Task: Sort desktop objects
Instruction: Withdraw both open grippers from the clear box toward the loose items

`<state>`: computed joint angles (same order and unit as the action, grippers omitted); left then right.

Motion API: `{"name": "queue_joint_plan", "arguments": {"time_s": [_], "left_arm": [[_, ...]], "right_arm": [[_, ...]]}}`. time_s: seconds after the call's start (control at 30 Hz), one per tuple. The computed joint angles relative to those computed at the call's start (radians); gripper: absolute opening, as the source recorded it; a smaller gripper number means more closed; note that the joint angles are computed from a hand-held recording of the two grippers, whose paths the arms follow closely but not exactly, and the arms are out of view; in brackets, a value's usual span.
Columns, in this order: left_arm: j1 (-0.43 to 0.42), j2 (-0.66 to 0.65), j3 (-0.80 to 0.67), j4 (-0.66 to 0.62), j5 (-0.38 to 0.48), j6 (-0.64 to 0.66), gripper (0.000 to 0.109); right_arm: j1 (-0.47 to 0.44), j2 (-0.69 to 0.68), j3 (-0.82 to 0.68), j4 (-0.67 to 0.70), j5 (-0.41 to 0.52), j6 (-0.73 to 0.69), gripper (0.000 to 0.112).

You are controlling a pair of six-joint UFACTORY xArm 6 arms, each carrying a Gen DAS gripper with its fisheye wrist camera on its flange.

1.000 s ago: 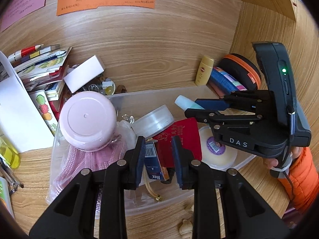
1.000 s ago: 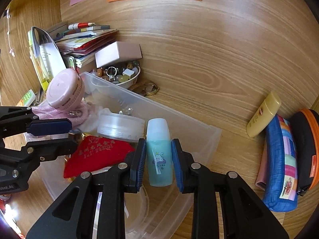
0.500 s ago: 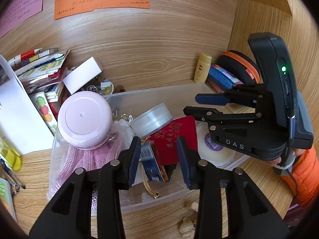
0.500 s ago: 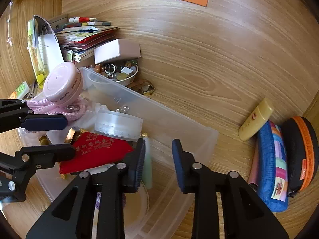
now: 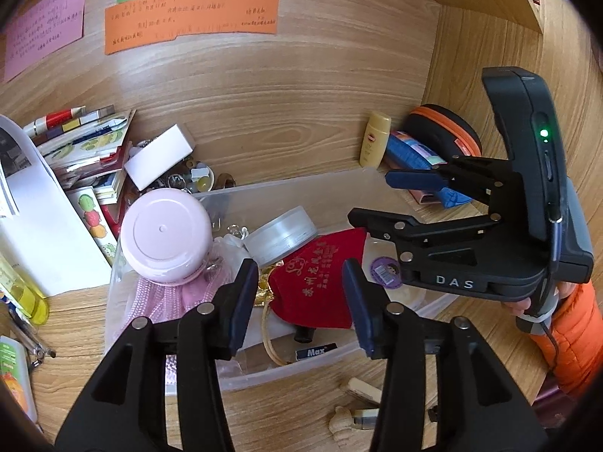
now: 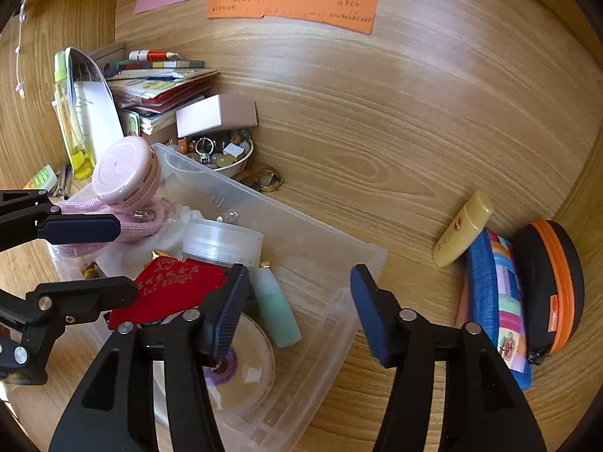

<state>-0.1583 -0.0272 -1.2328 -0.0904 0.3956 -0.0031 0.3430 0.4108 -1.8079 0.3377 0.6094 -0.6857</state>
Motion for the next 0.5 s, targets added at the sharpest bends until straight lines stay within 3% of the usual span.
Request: {"name": "queue_joint_plan", "arguments": {"time_s": [0.5], "left_arm": [[-0.019,-0.135,0.121,0.281,-0.071,-0.241,0.069]], "right_arm": [[-0.006,-0.191,0.23,0.116,-0.07,-0.125,0.076]]}}
